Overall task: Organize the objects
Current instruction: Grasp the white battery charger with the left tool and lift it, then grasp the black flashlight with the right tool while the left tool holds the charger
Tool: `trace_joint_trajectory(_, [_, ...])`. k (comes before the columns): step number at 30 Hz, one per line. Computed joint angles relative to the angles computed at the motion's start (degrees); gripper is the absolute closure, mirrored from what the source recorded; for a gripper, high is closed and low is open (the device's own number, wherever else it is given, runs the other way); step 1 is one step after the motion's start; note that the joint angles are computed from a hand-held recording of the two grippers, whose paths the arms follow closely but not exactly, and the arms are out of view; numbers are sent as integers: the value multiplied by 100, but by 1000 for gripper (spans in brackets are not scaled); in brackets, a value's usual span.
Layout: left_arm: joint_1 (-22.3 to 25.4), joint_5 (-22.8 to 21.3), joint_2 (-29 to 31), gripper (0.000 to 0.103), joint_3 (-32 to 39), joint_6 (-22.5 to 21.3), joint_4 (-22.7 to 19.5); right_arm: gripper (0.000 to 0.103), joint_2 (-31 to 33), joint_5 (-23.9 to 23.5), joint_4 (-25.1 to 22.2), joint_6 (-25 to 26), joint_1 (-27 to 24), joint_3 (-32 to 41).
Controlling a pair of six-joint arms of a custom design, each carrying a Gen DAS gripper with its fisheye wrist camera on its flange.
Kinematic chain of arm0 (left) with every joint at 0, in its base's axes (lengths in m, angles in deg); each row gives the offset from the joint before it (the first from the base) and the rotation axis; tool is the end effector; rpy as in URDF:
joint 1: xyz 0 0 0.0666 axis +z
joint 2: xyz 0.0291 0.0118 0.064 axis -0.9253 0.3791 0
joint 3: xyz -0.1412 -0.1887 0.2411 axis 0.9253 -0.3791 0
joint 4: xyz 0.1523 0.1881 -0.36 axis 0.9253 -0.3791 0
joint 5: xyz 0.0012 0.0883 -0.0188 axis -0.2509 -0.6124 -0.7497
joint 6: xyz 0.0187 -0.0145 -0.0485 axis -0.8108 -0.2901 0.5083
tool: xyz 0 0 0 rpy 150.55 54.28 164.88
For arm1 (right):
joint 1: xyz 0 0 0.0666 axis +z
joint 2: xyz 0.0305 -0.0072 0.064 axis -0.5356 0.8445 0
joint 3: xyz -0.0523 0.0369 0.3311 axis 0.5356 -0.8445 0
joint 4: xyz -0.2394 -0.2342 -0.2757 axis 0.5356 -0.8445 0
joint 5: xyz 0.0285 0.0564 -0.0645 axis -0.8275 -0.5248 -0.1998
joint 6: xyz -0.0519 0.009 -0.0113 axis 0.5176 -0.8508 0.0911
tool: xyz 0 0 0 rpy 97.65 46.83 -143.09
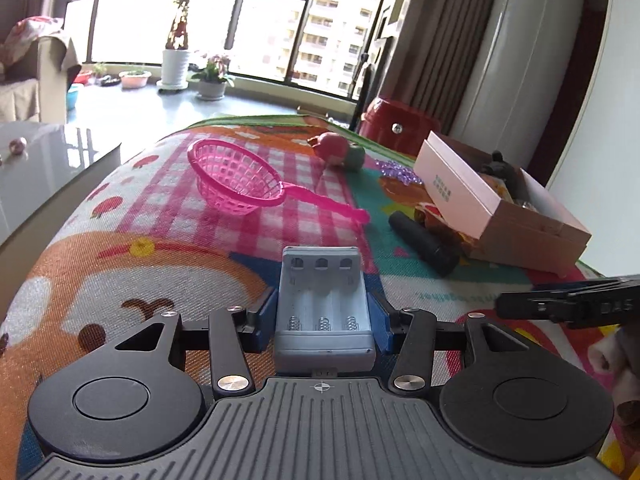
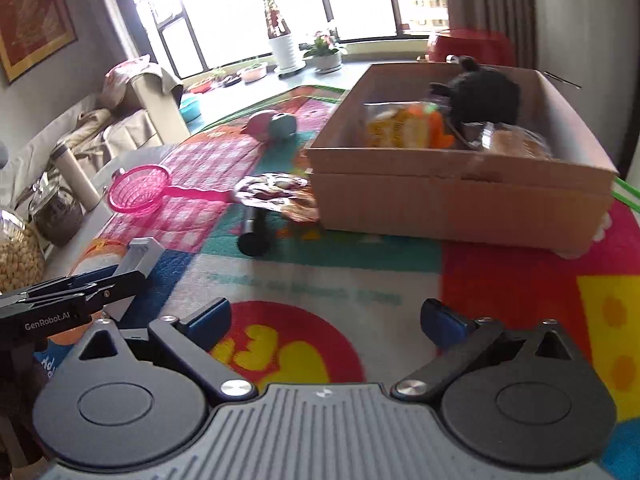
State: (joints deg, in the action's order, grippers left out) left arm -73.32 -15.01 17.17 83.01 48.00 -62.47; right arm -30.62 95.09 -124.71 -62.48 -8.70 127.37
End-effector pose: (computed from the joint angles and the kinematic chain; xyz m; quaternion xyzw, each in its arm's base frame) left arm 0.3787 -0.0527 0.4267 0.1440 0.8713 -0.2103 0.4194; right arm 0.2921 0.1207 0.4585 0.0610 0.9193 0.0864 0.3790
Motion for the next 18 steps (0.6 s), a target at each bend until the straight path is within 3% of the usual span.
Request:
trace_joint_trajectory(3, [-20, -44, -38, 50, -43, 35, 61, 36, 744, 254, 8, 451, 256, 515])
trace_joint_trajectory(7, [-2, 3, -46, 50, -60, 77, 92, 53, 1517, 501, 40, 692, 367, 1071])
trace_joint_trajectory(11, [90, 200, -47, 50, -87, 220, 134, 81, 1651, 526, -119, 728, 455, 1251])
trace_joint_trajectory(18, [137, 322, -32, 50, -92, 342, 166, 81, 827, 319, -806, 940, 627, 822])
